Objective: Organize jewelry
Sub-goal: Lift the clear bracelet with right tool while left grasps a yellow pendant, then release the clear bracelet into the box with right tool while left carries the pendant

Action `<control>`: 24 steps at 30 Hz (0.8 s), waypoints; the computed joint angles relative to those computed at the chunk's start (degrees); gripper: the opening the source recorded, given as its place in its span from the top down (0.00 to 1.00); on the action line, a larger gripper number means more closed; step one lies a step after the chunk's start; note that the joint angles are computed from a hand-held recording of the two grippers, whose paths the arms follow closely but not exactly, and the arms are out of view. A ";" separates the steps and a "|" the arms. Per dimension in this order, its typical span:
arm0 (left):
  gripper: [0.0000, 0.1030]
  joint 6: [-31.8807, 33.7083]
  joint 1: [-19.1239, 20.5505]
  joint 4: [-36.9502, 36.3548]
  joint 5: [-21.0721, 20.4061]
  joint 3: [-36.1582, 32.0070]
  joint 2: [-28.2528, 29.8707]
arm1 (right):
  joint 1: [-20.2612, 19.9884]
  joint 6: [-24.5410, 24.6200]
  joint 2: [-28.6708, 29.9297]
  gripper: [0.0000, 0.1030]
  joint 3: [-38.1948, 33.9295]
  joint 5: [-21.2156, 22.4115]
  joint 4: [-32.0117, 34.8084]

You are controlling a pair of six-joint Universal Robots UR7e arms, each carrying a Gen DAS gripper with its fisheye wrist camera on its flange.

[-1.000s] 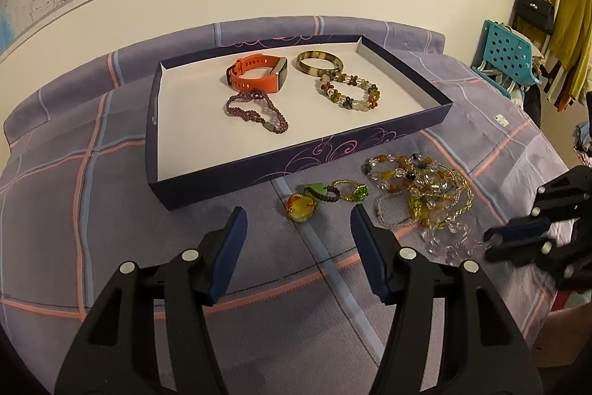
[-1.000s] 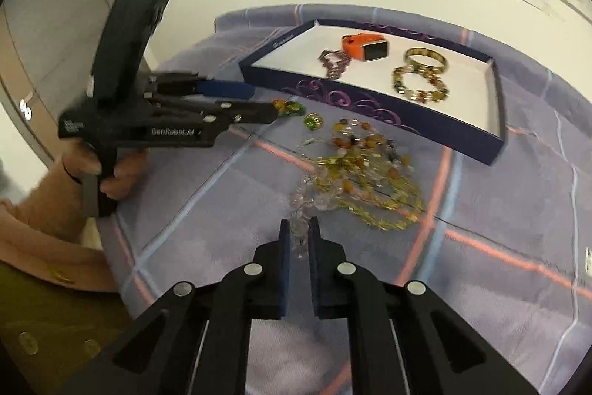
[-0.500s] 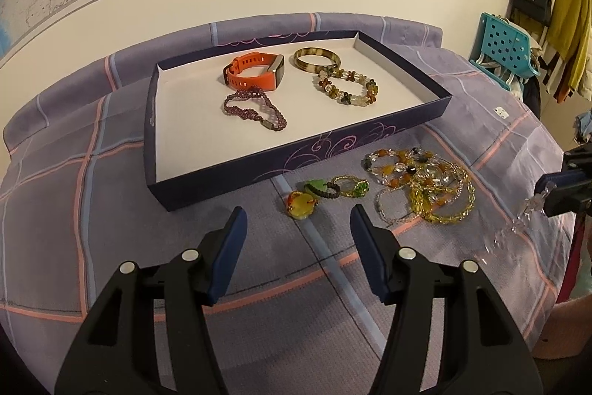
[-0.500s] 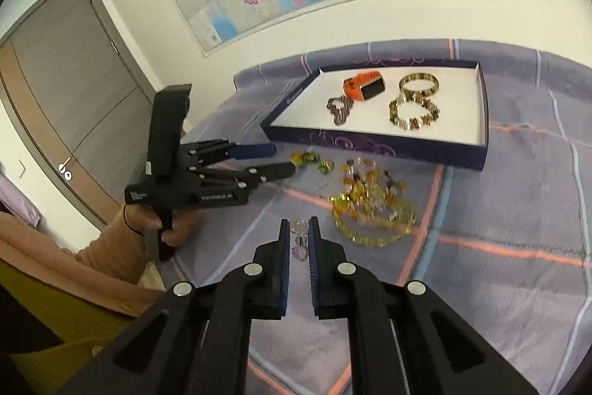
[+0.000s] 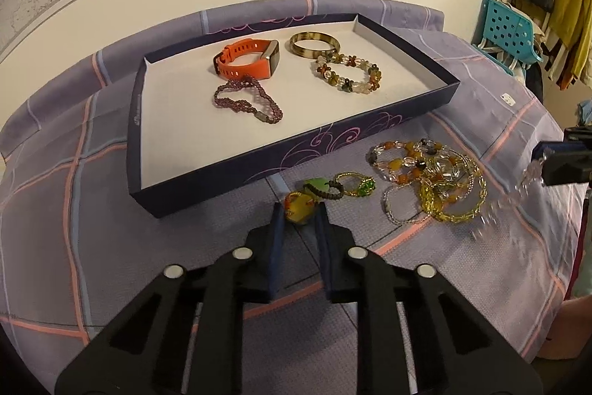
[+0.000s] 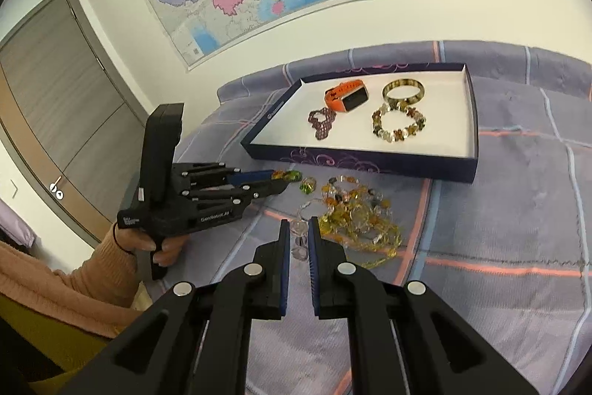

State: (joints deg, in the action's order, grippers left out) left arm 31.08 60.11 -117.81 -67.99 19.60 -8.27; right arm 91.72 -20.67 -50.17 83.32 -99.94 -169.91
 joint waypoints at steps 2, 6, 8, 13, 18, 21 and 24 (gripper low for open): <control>0.84 -0.30 0.01 -0.78 -0.32 1.87 -1.05 | 0.11 -0.15 0.11 0.92 -0.36 0.21 -0.33; 0.84 -0.47 0.02 -3.41 -0.94 6.64 -3.77 | 0.31 -0.25 0.47 0.92 -1.38 0.08 -0.71; 0.84 -0.68 0.04 -4.41 -1.44 8.23 -4.86 | 0.34 -0.14 0.57 0.92 -1.82 0.22 -0.69; 0.84 -0.96 -0.05 -5.75 -3.19 9.18 -6.18 | 0.50 0.13 0.92 0.92 -3.10 0.24 -0.92; 0.84 -0.39 -0.43 -6.85 -4.42 8.44 -6.25 | 0.64 0.22 1.48 0.92 -4.78 0.10 -0.78; 0.84 -0.24 -0.50 -6.04 -5.09 6.40 -5.42 | 0.76 -0.17 1.87 0.92 -6.03 0.08 -0.56; 0.84 0.17 -0.65 -5.82 -5.32 4.81 -4.63 | 0.85 -0.38 2.35 0.92 -7.46 -0.01 -0.21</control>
